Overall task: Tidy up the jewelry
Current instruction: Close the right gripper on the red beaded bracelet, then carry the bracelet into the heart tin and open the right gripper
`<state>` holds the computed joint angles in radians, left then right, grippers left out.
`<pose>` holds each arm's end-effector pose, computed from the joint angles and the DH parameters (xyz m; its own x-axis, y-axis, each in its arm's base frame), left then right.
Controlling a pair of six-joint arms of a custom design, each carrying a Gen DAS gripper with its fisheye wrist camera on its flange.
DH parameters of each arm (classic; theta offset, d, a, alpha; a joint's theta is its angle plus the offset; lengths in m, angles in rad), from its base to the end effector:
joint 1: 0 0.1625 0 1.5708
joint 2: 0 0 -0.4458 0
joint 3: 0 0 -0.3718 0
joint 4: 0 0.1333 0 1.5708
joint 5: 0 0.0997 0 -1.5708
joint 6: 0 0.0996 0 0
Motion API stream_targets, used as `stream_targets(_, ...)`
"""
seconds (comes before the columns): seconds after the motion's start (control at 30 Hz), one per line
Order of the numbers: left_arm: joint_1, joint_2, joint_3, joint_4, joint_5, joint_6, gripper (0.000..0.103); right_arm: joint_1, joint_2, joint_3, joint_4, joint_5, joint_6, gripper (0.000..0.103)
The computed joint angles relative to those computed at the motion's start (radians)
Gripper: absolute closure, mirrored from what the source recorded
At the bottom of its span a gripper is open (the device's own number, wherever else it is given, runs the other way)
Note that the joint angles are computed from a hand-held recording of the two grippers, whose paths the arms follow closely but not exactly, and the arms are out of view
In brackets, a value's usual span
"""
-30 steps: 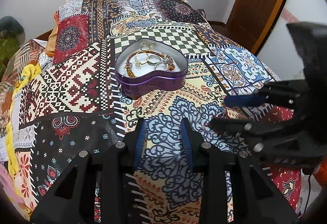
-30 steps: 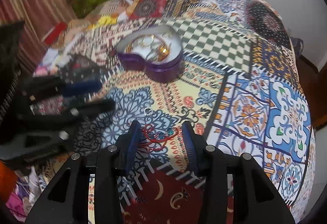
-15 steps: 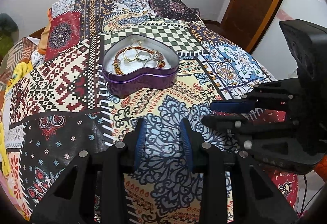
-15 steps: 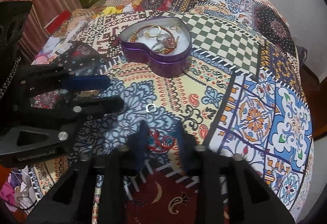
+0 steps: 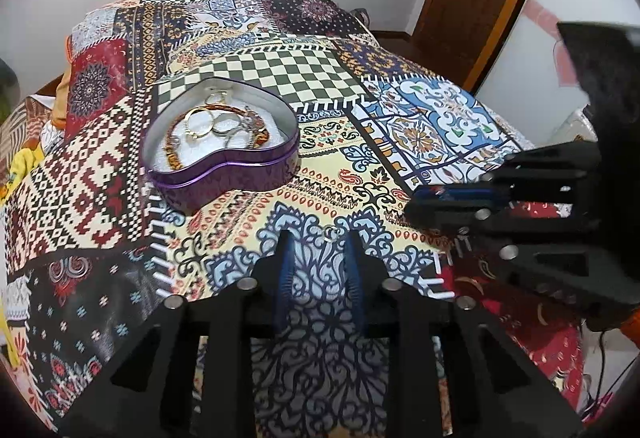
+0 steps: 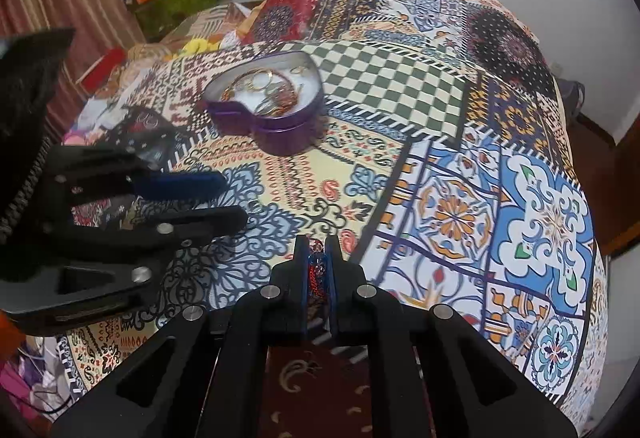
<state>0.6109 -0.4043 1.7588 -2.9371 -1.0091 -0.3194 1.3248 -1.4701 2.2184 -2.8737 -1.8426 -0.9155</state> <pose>-0.3767 -0.4913 -0.1084 -0.7230 0.4747 -0.5019 0.6236 0.7611 -0.1784 -0.0069 -0.4649 0.3240 -0.7125 -0.4272 0.5566 -0.5873 0.7972 -0.1400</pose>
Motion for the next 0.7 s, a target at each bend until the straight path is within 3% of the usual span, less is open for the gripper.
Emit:
stream_targets(0.17,0.0,0.025,-0.028,0.005,0.005,0.026,0.084,-0.011,-0.007,-0.015,0.006,0.018,0.018,0.096)
stream_targets(0.3,0.001,0.031,-0.039,0.012,0.007,0.026,0.095,-0.017,-0.009,-0.025,0.012,0.034,0.031,0.096)
stream_targets(0.7,-0.005,-0.029,0.021,-0.038,0.052,-0.023,0.096,0.025,-0.035,-0.027,-0.016,0.089,0.041,0.096)
